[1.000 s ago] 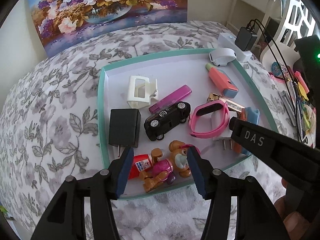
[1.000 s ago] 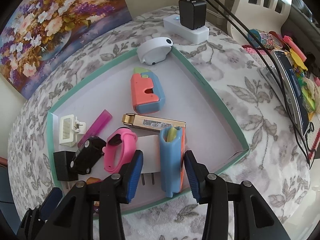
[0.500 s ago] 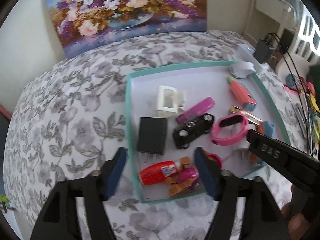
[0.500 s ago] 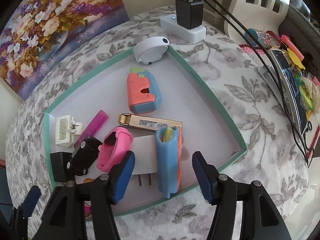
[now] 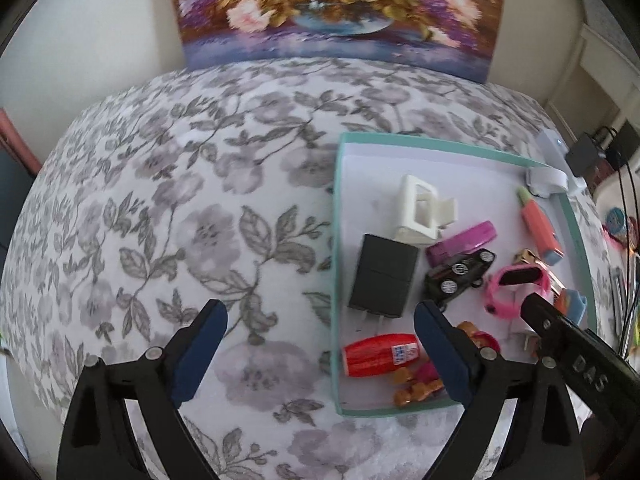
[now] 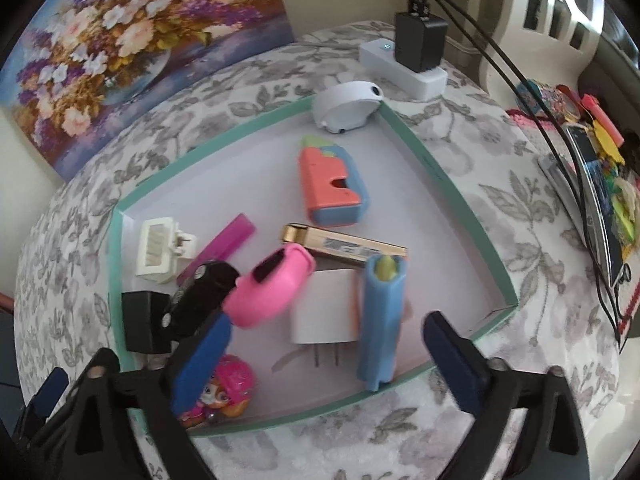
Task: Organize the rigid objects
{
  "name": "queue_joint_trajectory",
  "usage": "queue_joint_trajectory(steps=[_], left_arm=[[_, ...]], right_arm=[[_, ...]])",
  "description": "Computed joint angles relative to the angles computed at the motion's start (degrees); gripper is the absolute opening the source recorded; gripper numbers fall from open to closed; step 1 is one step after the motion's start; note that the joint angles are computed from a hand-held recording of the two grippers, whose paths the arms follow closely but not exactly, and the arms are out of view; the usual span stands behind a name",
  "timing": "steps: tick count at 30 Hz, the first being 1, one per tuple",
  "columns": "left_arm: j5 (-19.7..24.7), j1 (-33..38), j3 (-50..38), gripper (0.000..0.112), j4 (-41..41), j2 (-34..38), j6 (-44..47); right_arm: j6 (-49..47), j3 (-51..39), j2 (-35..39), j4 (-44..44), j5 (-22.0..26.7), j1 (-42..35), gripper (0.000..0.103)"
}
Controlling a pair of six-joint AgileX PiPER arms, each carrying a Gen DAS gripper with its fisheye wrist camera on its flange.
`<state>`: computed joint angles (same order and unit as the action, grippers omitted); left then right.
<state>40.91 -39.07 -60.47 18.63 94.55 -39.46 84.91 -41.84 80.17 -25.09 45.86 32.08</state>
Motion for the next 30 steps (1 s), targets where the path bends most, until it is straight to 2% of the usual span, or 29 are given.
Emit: queue_joint_trajectory(steps=[8,12,21,30], left_arm=[[0.7,4.5,0.9,0.096,-2.2,0.7,2.4],[0.3,8.0,2.7,0.096,-4.6,-1.7,5.3],[0.4,10.8,7.5,0.096,0.0,-8.6,5.2],[-2.1,15.2,12.2,0.096,-6.5,-15.9,12.9]], right_arm=[[0.8,-2.6,1.7,-0.9,2.4,4.4,0.103],[1.5,-4.0,2.4,-1.1,4.4,6.9,0.103],[5.1,-5.1,2.0,-1.6,7.3,14.0,0.103],[8.5,-7.1,1.8,-3.1,11.9,19.2,0.103]])
